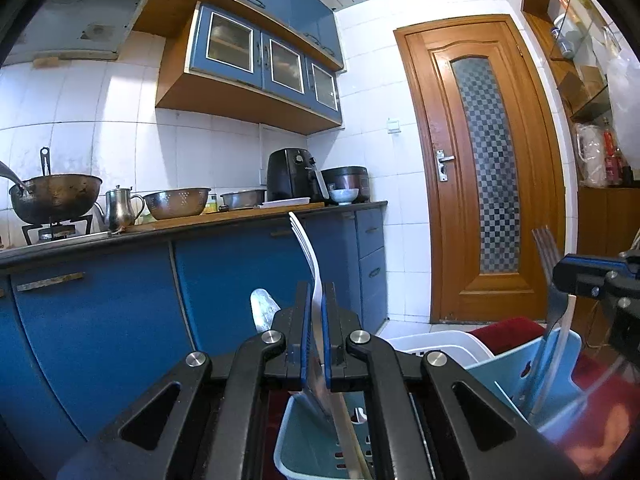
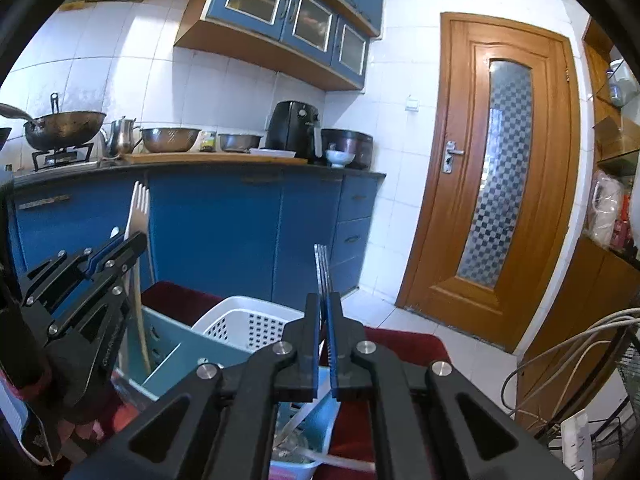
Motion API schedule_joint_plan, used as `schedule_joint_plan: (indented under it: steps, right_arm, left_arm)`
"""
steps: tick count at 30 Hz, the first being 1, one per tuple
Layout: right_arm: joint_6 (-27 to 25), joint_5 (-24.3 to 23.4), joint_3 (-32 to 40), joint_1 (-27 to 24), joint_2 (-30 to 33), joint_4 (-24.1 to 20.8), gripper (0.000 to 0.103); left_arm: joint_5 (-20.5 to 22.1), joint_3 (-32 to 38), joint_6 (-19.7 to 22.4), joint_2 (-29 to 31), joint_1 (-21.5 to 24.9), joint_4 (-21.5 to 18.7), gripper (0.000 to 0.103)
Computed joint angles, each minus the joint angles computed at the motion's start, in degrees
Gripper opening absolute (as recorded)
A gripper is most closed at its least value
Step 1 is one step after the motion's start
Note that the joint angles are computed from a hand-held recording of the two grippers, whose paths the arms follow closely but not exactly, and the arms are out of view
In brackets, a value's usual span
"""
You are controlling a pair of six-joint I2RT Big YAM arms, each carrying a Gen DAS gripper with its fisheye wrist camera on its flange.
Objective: Organize utensils
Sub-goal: 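Lower the knife into the box and open the left tool while the right tool releases the fork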
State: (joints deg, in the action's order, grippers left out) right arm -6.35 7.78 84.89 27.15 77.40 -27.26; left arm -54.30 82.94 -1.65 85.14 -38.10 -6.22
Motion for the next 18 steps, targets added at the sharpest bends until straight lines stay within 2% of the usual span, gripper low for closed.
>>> schedule_joint_plan:
  steps: [1,3,6,11,18]
  right_arm:
    - [0.0,-0.1,-0.2,0.1,-0.1,0.1,0.004]
    - [0.4,0.2,-0.7,0.2,-0.6,0.6,0.004]
    - [1.9,-1.1,-0.6,-0.1,-1.0,0.1,0.005]
    - [4.6,-3.3,-0.9,-0.7,-1.9,-0.4,0.012]
    - [7.3,-5.5,-1.5,-0.8,-4.1,-0.1,0.017]
  left_arm:
    - [0.0,0.1,-0.4,-0.1,0.0,-0.6,0.006]
    - [0.6,0.3,-2.4,-0.4,-0.1,-2.6,0.018]
    - [2.0,0.5,-4.0,-1.1,-0.2,-4.6,0.023]
    - [2.3,0.3,-4.4,-2.3,-1.2,-6.0,0.024]
    - [2.0,0.9,-6.2,-4.3,-2.8,-9.7,0.024]
